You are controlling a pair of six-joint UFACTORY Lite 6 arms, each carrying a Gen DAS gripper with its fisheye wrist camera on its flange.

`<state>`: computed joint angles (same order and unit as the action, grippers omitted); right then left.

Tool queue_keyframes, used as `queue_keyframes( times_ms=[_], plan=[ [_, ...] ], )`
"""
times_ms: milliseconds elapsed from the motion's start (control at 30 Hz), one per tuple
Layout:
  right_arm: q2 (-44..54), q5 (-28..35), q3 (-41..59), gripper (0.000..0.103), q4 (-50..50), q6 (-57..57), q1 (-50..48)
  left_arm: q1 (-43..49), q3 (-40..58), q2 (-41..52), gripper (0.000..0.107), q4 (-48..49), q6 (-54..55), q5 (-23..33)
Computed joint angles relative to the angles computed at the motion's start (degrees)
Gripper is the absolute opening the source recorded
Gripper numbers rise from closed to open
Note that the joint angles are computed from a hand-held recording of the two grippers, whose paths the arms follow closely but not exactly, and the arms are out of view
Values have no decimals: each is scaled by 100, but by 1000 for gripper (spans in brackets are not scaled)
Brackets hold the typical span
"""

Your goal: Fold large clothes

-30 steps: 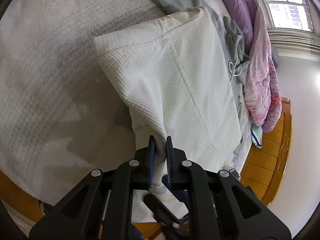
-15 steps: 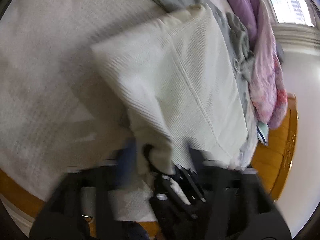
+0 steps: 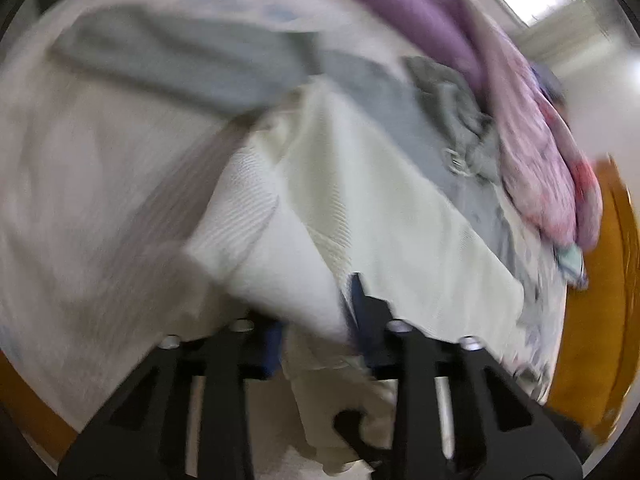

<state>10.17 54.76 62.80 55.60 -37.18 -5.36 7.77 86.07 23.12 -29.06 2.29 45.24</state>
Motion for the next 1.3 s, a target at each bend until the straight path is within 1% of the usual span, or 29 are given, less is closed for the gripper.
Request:
queue_keyframes(
  times_ms=[33, 67, 133, 200, 267, 333, 367, 433, 500, 533, 567, 633, 667, 700, 733, 800, 833, 867, 900, 933, 967, 1000, 1033, 1100, 1133, 1167, 1233, 1300],
  plan=[
    [69, 190, 113, 9, 190, 23, -27, -206, 215, 12, 26, -13, -38, 111],
    [-23, 155, 132, 9, 140, 278, -230, -375, 375, 13, 26, -10, -138, 163],
    [-183, 474, 146, 9, 116, 301, -819, -665, 724, 91, 26, -35, -260, 264],
    [-244, 705, 276, 7, 16, 301, -1377, -1109, 1164, 197, 26, 159, -560, 231],
    [-191, 1055, 484, 6, -67, 311, -2125, -1573, 1447, 296, 25, 126, -659, 91],
    [-21, 1157, 718, 5, -94, 418, -2459, -2166, 1975, 594, 23, 287, -811, 60],
    [20, 1202, 738, 4, -143, 440, -2693, -2465, 2304, 827, 22, 190, -836, 101],
    [148, 1360, 789, 4, -112, 493, -3123, -2842, 2971, 1369, 21, -117, -968, 279],
    [147, 1501, 723, 4, -112, 459, -3650, -3261, 3851, 2030, 21, -230, -1110, 568],
    [92, 1379, 616, 4, -78, 452, -3702, -3438, 4226, 2280, 21, -241, -1202, 620],
    [128, 1411, 657, 4, -135, 415, -3914, -3578, 4490, 2436, 21, -356, -1180, 625],
    [215, 1571, 771, 4, -259, 329, -4467, -3799, 4993, 2708, 23, -460, -1150, 686],
    [320, 1617, 824, 4, -280, 301, -4663, -3890, 5216, 2832, 29, -480, -1155, 747],
    [355, 1620, 829, 4, -313, 291, -4788, -3942, 5245, 2831, 37, -466, -1211, 733],
    [330, 1535, 742, 4, -289, 320, -4841, -3949, 5034, 2736, 39, -477, -1226, 621],
    [521, 1699, 787, 4, -343, 266, -4965, -3847, 4590, 2572, 40, -458, -1318, 528],
    [747, 1894, 823, 4, -384, 254, -4968, -3712, 4166, 2410, 40, -486, -1350, 427],
    [893, 1906, 792, 5, -469, 290, -4950, -3612, 3936, 2323, 42, -316, -1483, 386],
    [877, 1679, 795, 6, -707, 348, -4853, -3489, 3692, 2235, 42, -48, -1704, 372],
    [909, 1585, 845, 8, -906, 256, -4845, -3401, 3570, 2201, 42, 131, -1893, 339],
    [1041, 1521, 972, 9, -1003, 222, -4743, -3267, 3207, 2044, 42, 460, -2180, 205],
    [1209, 1570, 1111, 9, -1026, 221, -4748, -3105, 2782, 1800, 42, 646, -2227, 154],
    [1247, 1652, 1175, 9, -974, 209, -4781, -3025, 2597, 1718, 42, 855, -2359, 134],
    [1374, 1747, 1494, 21, -1004, 157, -4726, -2804, 2295, 1650, 42, 930, -2297, 65],
    [1683, 1645, 1901, 39, -940, 122, -4507, -2749, 2321, 1730, 42, 923, -2241, 151],
    [1811, 1684, 2108, 52, -812, 2, -4433, -2666, 2298, 1815, 42, 812, -2171, 219],
    [2219, 1779, 2618, 57, -593, -139, -4182, -2565, 1951, 1667, 44, 456, -1950, 71],
    [2800, 1633, 3347, 61, -501, -88, -3795, -2559, 1808, 1610, 44, 394, -1760, 8]
  ],
)
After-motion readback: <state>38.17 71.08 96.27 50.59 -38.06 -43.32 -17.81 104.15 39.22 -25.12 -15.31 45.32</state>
